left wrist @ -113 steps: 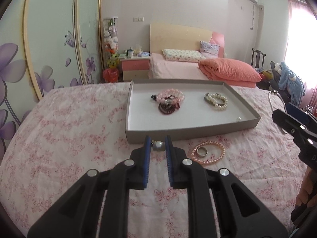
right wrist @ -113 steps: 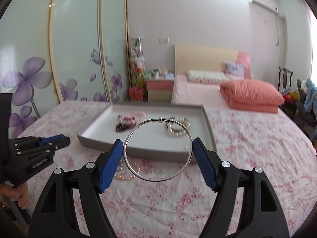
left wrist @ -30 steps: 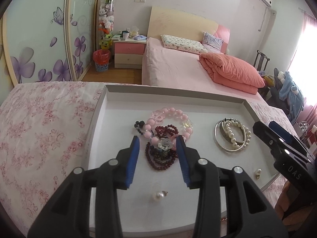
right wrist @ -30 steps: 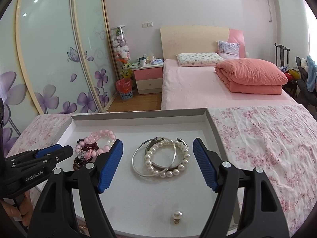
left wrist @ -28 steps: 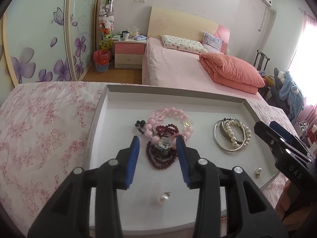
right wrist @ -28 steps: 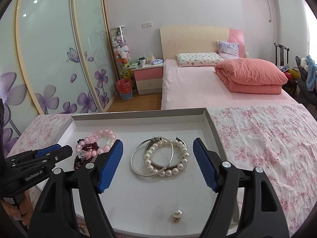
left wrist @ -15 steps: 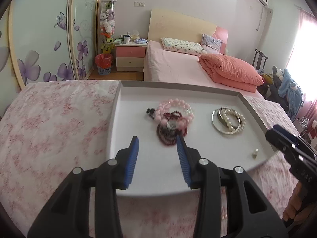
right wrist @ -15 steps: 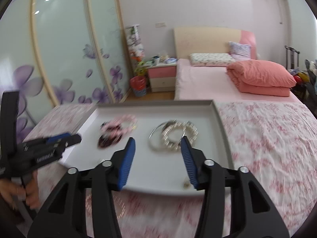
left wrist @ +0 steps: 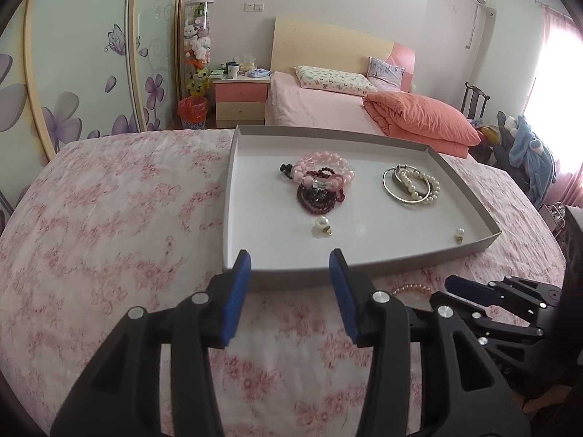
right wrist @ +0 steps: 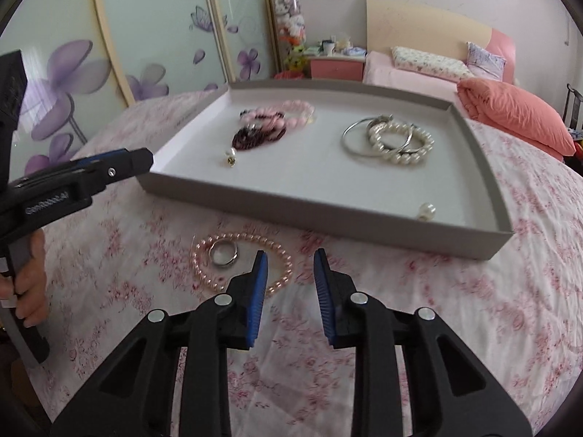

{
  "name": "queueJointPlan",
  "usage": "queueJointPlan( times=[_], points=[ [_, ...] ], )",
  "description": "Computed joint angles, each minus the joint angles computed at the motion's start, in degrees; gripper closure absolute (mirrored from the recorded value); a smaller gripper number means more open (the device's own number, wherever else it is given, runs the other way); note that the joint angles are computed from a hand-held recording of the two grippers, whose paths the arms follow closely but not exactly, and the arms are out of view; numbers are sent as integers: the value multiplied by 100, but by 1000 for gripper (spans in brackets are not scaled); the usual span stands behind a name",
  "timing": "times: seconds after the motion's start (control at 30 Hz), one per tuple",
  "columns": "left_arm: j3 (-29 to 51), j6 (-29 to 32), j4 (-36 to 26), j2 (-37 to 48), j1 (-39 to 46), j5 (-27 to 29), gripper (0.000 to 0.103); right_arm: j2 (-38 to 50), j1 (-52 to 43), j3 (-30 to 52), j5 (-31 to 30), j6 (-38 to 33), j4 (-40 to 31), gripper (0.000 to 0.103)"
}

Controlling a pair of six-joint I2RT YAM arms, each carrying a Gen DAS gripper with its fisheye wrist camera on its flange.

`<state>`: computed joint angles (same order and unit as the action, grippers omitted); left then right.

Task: Organize jewelry
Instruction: 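Grasp the silver ring with the left tool while the right tool grasps the pink pearl bracelet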

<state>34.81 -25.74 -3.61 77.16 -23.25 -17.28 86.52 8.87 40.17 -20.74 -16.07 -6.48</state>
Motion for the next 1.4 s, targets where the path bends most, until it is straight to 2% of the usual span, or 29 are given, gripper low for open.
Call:
queueJointPlan(
  times=[0.17, 0.27, 0.33, 0.6, 0.77, 1.07, 1.23, 1.4],
  points=[
    [-61, -37, 0, -4, -19, 7, 58, -58, 48, -41, 213, -94, -92, 86],
    [-82, -58, 29, 18, -4, 49, 58, -160, 146, -137, 371, -180, -47, 96],
    [-100, -67, 52, 29, -3, 58, 58, -214, 242, -206, 504, -160, 30, 96],
    [-127, -81, 46, 16, 19, 44, 58, -563, 215, -284, -182, 89, 220, 97],
    [-136, -91, 34, 33, 6, 82, 58, -740, 299, -345, -198, 155, 275, 97],
    [12, -139, 49, 277, -367, 66, 58, -843, -614, -445, -613, 0, 45, 97],
    [159, -205, 64, 517, -664, 31, 53, -343, -942, -267, -249, -68, -19, 97],
    [376, -144, 69, 870, -971, 18, 52, 53, -966, -51, 262, 32, 39, 97]
  ],
)
